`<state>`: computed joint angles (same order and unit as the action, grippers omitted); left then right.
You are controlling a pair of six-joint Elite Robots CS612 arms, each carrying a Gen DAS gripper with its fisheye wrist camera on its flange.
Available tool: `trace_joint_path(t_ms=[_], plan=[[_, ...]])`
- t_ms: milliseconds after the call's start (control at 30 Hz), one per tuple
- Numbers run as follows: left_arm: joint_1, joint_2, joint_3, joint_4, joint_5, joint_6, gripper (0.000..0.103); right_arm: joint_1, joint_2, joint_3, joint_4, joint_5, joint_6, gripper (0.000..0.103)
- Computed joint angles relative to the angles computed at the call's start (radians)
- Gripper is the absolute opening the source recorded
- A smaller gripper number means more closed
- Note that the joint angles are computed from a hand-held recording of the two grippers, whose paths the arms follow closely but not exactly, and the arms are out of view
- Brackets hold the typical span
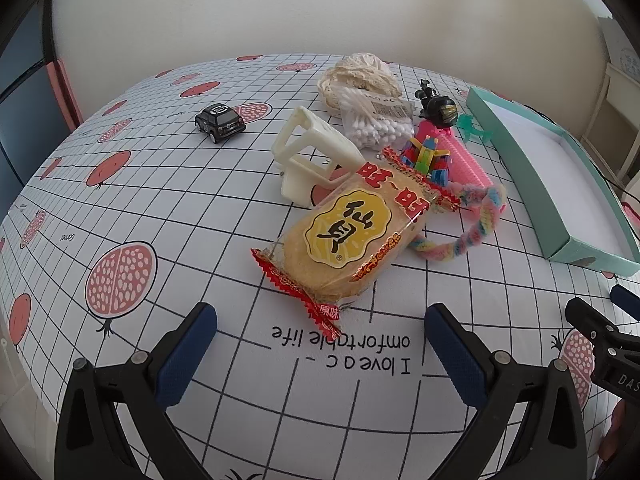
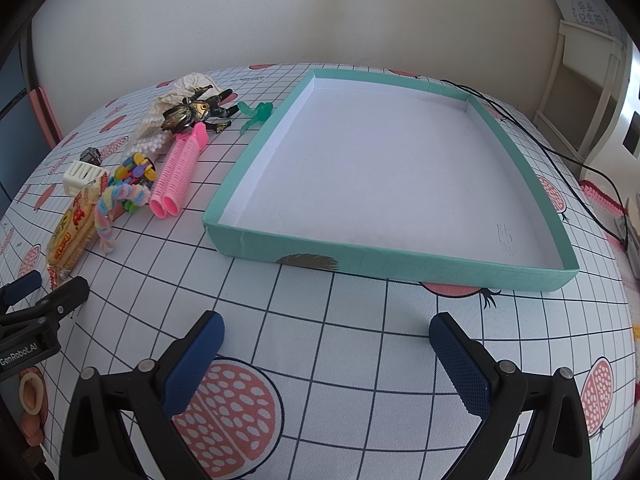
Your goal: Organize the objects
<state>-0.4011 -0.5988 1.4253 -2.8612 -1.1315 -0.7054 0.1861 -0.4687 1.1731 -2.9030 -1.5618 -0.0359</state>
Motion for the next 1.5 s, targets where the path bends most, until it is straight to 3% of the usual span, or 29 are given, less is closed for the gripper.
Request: trace_joint_path(t_ms=[233,467,667,833,933,1167,1500], plan=[[0.004,-0.001,-0.003,-0.001,-0.024,0.035,0.103,-0.002,-0.002,0.0,0.01,0.013,-0.006,0.103],[0.018,-0.025,0.008,-0.034,-0.061,0.072,0.103,-0.01,-0.033,-0.005,0.04,0.119,-0.014,0.103],[0.025,-0.038,-0.011,0.012,-0.056,0.097,0.103,0.006,-0.039,-0.08,0.15,0.174,-0.052,0.102],[0.028,-0.049,0.007,0.001,-0.059,0.094,0.103,0.013,-0.024,-0.161,0.257,0.25,-0.007,0.096],[0.03,-0.051,0.01,-0.003,-0.063,0.097,0.103,0.022,-0.002,-0.21,0.303,0.25,-0.001,0.092],[0.034,-0.041,-0.001,-0.001,-0.073,0.124,0.103,0.03,0.048,-0.296,0.483,0.31,-0.006,0.068],[0.037,-0.021,-0.028,-0.009,-0.101,0.184,0.097,0.037,0.079,-0.348,0.546,0.328,-0.017,0.039]])
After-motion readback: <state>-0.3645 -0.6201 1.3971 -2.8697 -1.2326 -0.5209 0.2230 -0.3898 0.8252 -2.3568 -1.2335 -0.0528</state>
